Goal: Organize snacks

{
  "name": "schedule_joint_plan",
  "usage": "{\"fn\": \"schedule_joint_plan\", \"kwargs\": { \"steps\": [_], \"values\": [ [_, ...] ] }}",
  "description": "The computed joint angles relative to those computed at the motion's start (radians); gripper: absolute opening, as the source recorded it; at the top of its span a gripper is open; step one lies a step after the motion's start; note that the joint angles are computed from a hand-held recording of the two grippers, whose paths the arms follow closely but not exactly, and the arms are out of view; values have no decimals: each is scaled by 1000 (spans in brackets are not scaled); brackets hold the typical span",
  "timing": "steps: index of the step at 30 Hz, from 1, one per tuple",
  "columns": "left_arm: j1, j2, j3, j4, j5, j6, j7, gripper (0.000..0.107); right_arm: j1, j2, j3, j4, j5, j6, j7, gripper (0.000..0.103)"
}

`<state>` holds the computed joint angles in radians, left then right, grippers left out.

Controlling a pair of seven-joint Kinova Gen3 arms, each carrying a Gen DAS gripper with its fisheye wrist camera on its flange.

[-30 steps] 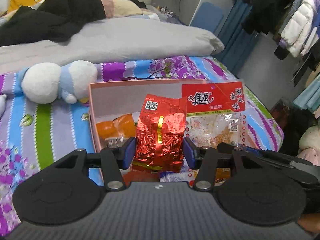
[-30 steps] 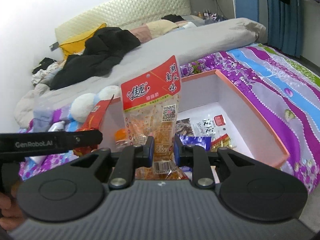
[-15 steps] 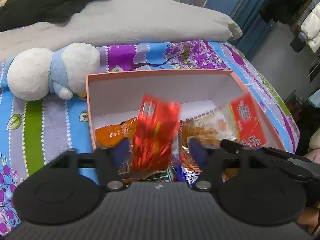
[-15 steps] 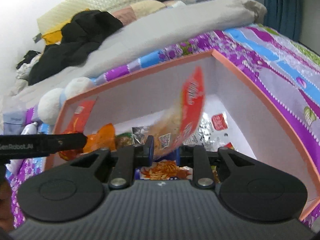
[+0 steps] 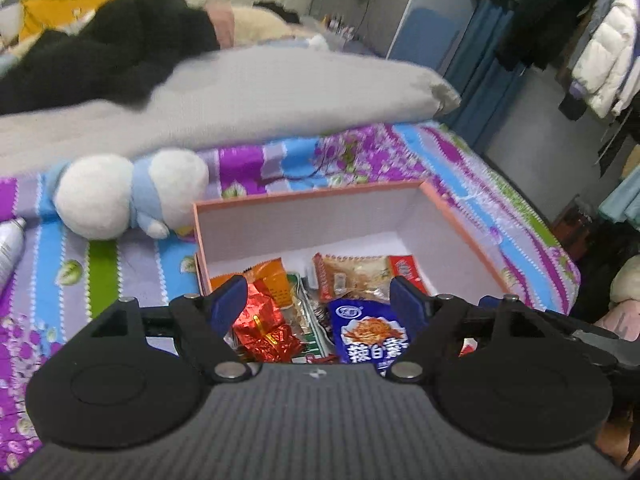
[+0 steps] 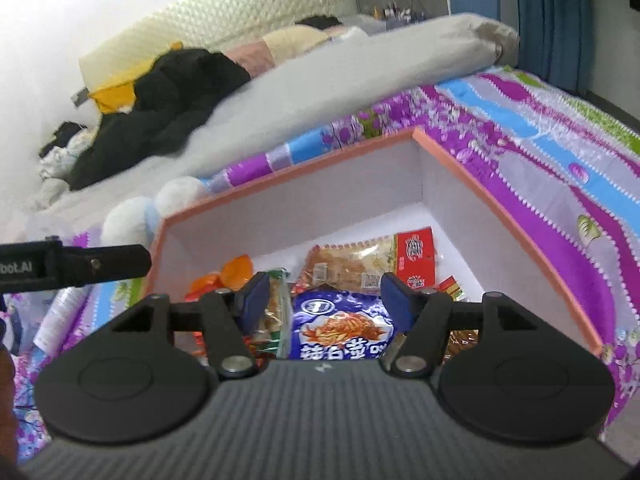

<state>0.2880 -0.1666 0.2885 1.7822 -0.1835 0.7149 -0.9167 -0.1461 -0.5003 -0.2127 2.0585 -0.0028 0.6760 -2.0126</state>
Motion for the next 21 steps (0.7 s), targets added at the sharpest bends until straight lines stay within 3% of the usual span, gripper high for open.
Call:
{"fn": "schedule_joint_plan", "kwargs": {
  "steps": [6, 15, 21],
  "values": [
    [-9, -149, 73, -6, -17, 101, 47, 82, 6, -148, -30, -33, -9, 98, -11, 64],
    [-86, -357, 179, -77, 55, 256, 11, 82, 41, -345, -74, -112, -62, 256, -31, 64],
    [-136, -480, 208, -116, 135, 335, -30, 83, 64, -431, -82, -162, -85, 343, -17, 64]
  ]
}}
